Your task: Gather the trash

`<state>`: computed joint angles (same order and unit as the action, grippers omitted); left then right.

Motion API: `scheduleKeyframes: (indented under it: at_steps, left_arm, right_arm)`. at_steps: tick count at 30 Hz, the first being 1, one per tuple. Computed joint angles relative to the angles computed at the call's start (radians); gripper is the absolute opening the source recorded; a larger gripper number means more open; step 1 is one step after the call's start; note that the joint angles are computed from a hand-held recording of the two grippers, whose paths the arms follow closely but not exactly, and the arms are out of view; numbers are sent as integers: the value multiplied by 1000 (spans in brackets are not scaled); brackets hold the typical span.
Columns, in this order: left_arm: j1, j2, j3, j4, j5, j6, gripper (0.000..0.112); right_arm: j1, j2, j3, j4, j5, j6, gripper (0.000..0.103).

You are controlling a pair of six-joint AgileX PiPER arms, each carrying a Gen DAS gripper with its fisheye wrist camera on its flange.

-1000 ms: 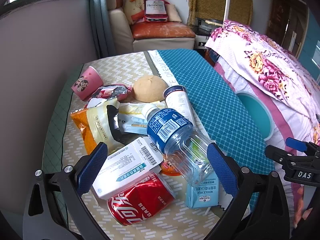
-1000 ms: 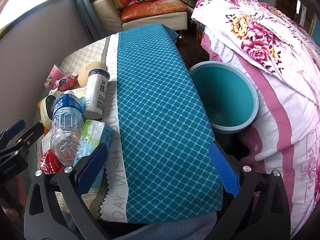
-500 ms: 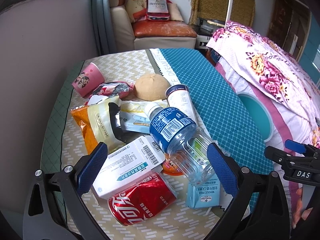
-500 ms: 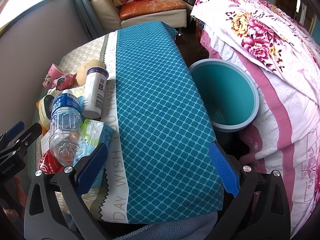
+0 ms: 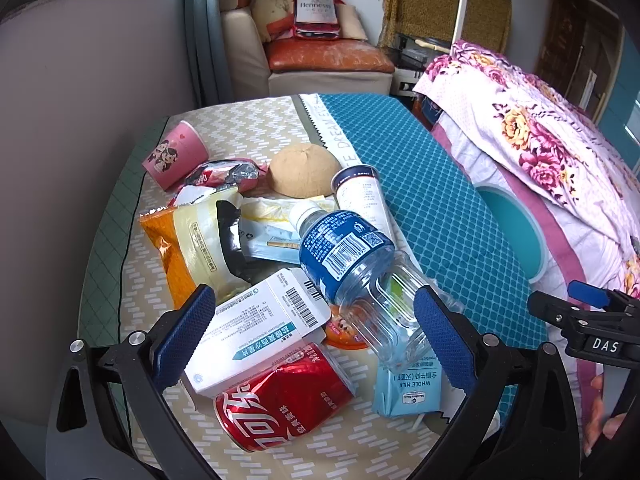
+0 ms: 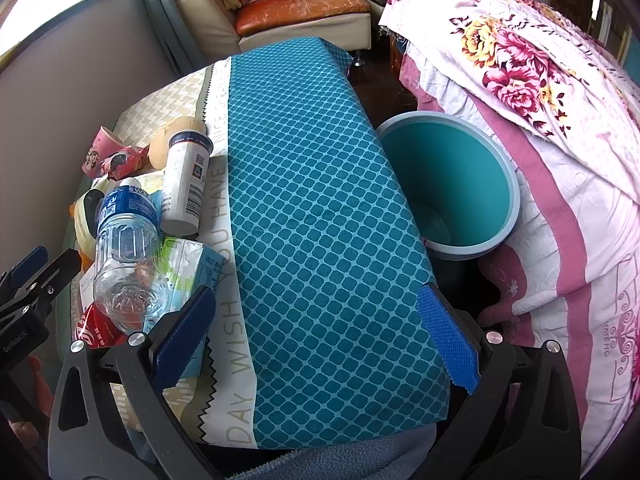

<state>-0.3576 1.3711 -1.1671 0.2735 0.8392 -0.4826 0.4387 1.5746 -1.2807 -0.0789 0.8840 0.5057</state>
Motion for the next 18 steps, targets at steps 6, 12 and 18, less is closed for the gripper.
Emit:
scheduleKeyframes:
  at_steps: [6,12,18]
  left_arm:
    - [8,2,11,-8,-13,4,99]
    - [16,4,9,-13,-17,15,99]
    - [19,11,13,-13,-22,13,99]
  right_arm:
    - [1,9,-1,3,-1,1,97]
    - [1,12,2,1,-10,4,97]
    - [-4,16,5,9,-18,1,97]
